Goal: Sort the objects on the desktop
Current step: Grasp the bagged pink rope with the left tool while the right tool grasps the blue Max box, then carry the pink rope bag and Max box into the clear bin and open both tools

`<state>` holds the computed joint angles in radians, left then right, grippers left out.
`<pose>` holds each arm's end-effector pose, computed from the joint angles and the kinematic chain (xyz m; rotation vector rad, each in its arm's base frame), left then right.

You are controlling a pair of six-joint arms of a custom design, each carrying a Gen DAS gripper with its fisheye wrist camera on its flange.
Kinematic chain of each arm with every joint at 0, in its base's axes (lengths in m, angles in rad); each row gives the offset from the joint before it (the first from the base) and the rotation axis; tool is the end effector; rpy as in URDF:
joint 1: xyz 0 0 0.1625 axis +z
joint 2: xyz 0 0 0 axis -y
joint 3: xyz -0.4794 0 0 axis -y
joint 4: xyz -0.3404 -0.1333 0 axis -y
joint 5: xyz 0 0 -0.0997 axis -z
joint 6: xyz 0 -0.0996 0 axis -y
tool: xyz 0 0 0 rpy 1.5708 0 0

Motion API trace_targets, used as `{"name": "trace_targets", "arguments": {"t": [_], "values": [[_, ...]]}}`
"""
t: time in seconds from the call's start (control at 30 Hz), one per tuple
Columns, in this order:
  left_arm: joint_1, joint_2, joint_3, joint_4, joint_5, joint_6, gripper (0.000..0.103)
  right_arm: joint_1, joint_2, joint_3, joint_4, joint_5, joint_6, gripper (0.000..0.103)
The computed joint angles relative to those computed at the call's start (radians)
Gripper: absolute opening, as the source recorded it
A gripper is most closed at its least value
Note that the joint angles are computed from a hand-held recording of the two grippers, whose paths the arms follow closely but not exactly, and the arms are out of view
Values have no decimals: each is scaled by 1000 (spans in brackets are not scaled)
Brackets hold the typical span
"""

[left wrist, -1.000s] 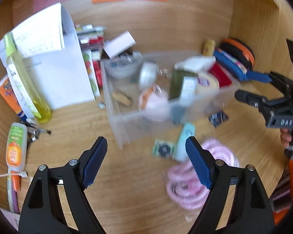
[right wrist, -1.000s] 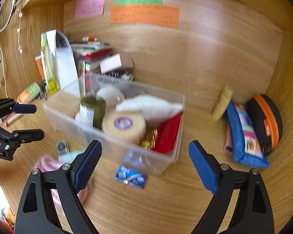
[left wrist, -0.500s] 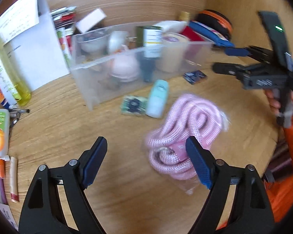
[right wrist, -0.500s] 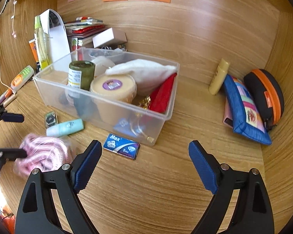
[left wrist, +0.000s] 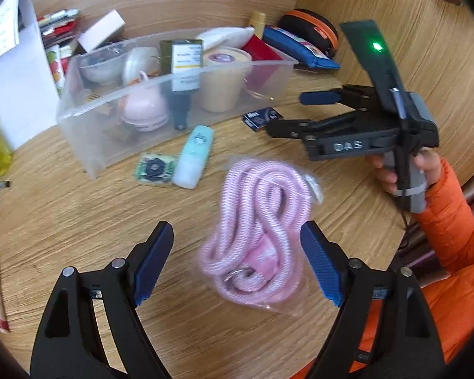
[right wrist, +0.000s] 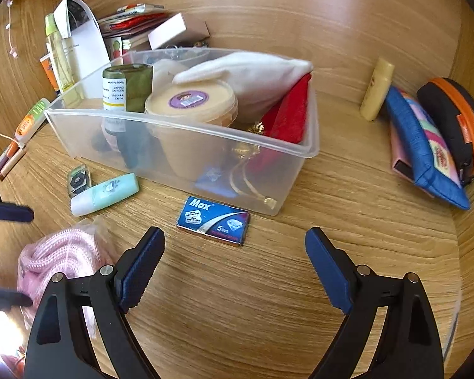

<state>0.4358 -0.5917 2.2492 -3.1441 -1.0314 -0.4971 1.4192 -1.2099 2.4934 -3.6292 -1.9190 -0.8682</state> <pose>-0.3397 -0.3616 -0.0028 0.8683 2.5301 -0.4614 0.0374 -0.4129 0.2874 0.6789 -2.3030 0.6474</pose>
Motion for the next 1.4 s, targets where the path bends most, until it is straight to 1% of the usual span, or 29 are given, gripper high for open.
{"name": "trace_targets", "arguments": {"t": [0.1, 0.17, 0.27, 0.33, 0.37, 0.43, 0.47, 0.5, 0.57, 0.63, 0.7, 0.77, 0.87, 0.93, 1.0, 1.07, 1.13, 1.17, 1.27, 1.3, 1.4], "values": [[3, 14, -12, 8, -17, 19, 83, 9, 13, -16, 36, -11, 11, 89], [3, 25, -21, 13, -28, 40, 83, 17, 31, -17, 18, -23, 2, 88], [3, 43, -47, 45, -26, 55, 83, 25, 53, -16, -6, -34, -3, 86], [9, 56, -70, 72, -24, 64, 83, 28, 62, -18, -9, -40, -6, 78], [7, 61, -75, 72, -15, 69, 83, 25, 61, -19, -3, -31, -3, 73], [8, 74, -93, 78, -7, 80, 83, 18, 53, -23, 24, -9, 1, 68], [9, 81, -100, 72, -8, 85, 84, 18, 53, -20, 20, -4, -3, 62], [10, 93, -107, 54, -3, 86, 88, 18, 50, -18, 25, 1, -8, 56], [5, 111, -119, 47, 14, 81, 90, 16, 46, -10, 27, 18, -25, 48], [-9, 131, -134, 62, 48, 83, 88, 16, 45, -2, 27, 24, -35, 48], [-26, 146, -133, 50, 93, 77, 71, 15, 41, 6, 26, 28, -37, 47], [-25, 144, -127, 38, 100, 55, 70, 10, 34, 14, 26, 37, -36, 47], [-25, 138, -112, 30, 128, 7, 68, -9, 1, 25, 48, 80, -38, 47], [-26, 132, -97, 0, 135, -14, 68, -17, -24, 37, 47, 111, -36, 47], [-35, 130, -80, -26, 160, -35, 68, -24, -48, 39, 61, 139, -28, 47], [-43, 128, -62, -73, 176, -46, 68, -28, -72, 44, 73, 162, -24, 47], [-48, 110, -31, -150, 166, -43, 68, -25, -87, 49, 66, 178, -25, 47], [-52, 104, -23, -165, 168, -46, 68, -24, -96, 53, 61, 187, -26, 47], [-70, 95, -25, -160, 216, -69, 67, -21, -124, 57, 65, 214, -20, 47], [-71, 89, -26, -162, 221, -70, 67, -20, -134, 53, 75, 221, -18, 47], [-73, 63, -14, -183, 233, -92, 67, -8, -144, 49, 60, 229, -11, 47]]}}
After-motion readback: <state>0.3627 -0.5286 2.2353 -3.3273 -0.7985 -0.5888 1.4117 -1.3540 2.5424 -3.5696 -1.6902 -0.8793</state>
